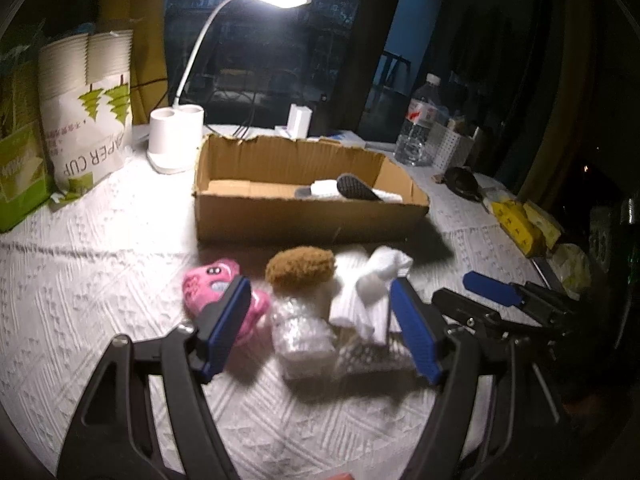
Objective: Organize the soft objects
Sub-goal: 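Grasp the cartoon tissue pack with the right tool and lift it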
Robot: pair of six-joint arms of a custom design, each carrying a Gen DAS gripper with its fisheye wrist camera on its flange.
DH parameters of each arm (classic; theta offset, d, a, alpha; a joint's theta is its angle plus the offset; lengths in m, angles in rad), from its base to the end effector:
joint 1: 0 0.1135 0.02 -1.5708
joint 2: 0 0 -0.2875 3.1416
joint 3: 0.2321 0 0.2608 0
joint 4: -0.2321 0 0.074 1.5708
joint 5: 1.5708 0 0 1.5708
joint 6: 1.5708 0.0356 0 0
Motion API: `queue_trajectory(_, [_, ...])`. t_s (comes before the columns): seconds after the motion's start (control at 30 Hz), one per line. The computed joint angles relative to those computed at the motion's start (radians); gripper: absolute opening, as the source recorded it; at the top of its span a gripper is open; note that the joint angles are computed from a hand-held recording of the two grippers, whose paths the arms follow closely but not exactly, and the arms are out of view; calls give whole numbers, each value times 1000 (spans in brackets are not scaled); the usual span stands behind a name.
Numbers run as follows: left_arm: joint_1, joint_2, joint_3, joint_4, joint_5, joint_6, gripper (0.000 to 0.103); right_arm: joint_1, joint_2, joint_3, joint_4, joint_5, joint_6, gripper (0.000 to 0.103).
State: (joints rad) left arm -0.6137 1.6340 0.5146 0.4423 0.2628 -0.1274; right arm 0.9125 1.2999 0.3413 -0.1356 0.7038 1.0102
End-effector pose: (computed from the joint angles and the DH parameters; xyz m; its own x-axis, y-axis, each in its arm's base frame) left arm 0.2296 -0.1730 0.1303 -0.5997 0.2724 -0.7524 0.6507 0.7132 -0.2605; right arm 0.1310 0.1318 0.1274 -0.6460 0.2202 -0.7309 0.2363 0.9681 0.0828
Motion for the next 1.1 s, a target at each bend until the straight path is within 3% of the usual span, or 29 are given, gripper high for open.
queue_trajectory(0.27, [-10,19,-27,19,-6,1,73,23,86,-24,55,-33,64,56])
queue_trajectory(0.63, [-41,37,-21,9,-38,5,73,15,186,-42,167,-93,45,56])
queue_trajectory(1.1, [-140,64,59,-50,-110,10,73,-24,24,-133,150,-81,19,51])
